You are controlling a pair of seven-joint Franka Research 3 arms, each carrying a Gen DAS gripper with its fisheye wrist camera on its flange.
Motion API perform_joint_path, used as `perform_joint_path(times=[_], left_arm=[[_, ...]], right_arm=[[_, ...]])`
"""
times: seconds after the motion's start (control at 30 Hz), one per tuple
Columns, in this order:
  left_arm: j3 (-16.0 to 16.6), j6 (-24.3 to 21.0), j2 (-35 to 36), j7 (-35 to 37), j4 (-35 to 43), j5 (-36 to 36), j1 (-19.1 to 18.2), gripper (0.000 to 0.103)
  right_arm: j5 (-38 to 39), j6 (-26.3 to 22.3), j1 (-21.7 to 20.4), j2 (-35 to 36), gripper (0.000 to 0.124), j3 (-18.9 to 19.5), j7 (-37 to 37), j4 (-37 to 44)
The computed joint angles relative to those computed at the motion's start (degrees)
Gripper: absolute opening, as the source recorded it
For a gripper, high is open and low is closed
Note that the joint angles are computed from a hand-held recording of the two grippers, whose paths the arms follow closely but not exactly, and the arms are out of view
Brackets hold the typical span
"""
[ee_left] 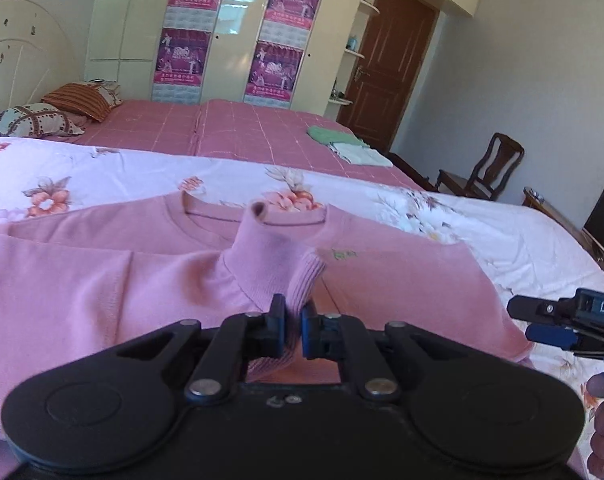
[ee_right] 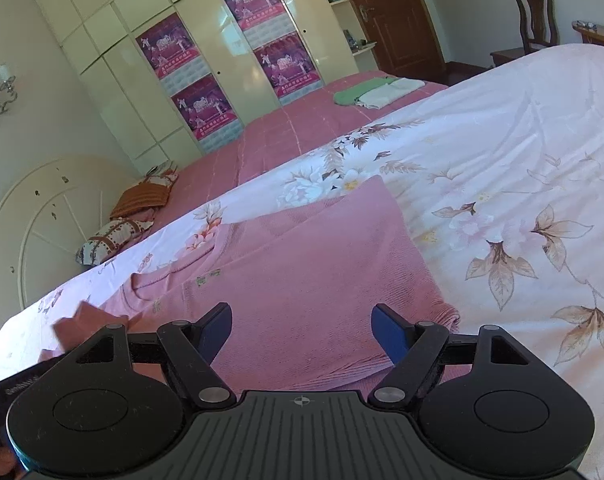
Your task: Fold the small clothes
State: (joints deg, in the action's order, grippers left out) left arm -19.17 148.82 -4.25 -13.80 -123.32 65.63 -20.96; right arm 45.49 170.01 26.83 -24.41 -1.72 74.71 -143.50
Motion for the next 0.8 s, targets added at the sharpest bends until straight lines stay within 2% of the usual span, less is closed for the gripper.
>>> perform_joint_path(times=[0.07,0.1,0.13,0.2,0.3,0.37,0.5,0.6,0.63,0.67,0.7,0.8], left_arm=[[0.11,0.81,3.77,5.25,2.75,-3.34,-0.48,0.022],[0.17,0.49,5.18,7.41,3.83,-4.90,-1.01,0.038],[0.22,-0.10,5.63,7.31,4.26,-4.04,-1.73,0.047],[0.26,-1.34,4.11,4.48,3.21,-0.23,-3.00,0.058],[-0.65,-5.52,-1.97,1.93,-1.50,-0.49,-3.75,0.060],[-1.67,-7.34,-8.90,-0.88,-7.40,-2.14,-3.44,0.062],[-5.67,-20.25,-22.03,3.08,-16.72,-12.14,-4.57,0.061],[-6.66,-26.59,-30.31,4.71,-22.37,-19.96,-5.88,0.061],[-6.36,-27.72,-32.64,5.21,-24.05,-22.37,-6.35,0.060],[-6.29,-28.31,-34.15,5.20,-25.26,-23.99,-6.32,0.060],[-5.92,-27.72,-35.53,5.21,-26.57,-24.91,-6.23,0.060],[-5.34,-24.76,-37.24,6.44,-28.94,-25.59,-4.98,0.060]], right_arm=[[1.43,-0.80,1.18,0.12,0.077,-1.78,-1.88,0.36],[2.18,-1.34,1.49,0.22,0.077,-2.29,-2.65,0.59],[3.28,-2.01,1.95,0.27,0.077,-2.82,-3.55,0.81],[5.89,-3.20,2.86,0.60,0.077,-3.50,-5.63,1.45],[11.56,-5.67,4.62,1.25,0.077,-4.33,-10.30,2.74],[17.24,-7.86,6.57,1.87,0.077,-5.13,-14.99,3.93],[24.01,-12.21,7.77,3.98,0.077,-4.04,-20.20,6.23],[25.40,-13.69,6.93,5.88,0.076,-1.48,-20.36,7.50],[26.12,-14.42,6.58,6.40,0.075,-0.83,-20.37,7.84],[26.54,-15.61,6.13,6.96,0.062,-0.30,-20.07,8.25],[26.42,-16.95,5.53,7.65,0.054,0.29,-19.16,8.79],[26.94,-15.91,3.93,8.79,0.054,3.19,-18.25,9.27]])
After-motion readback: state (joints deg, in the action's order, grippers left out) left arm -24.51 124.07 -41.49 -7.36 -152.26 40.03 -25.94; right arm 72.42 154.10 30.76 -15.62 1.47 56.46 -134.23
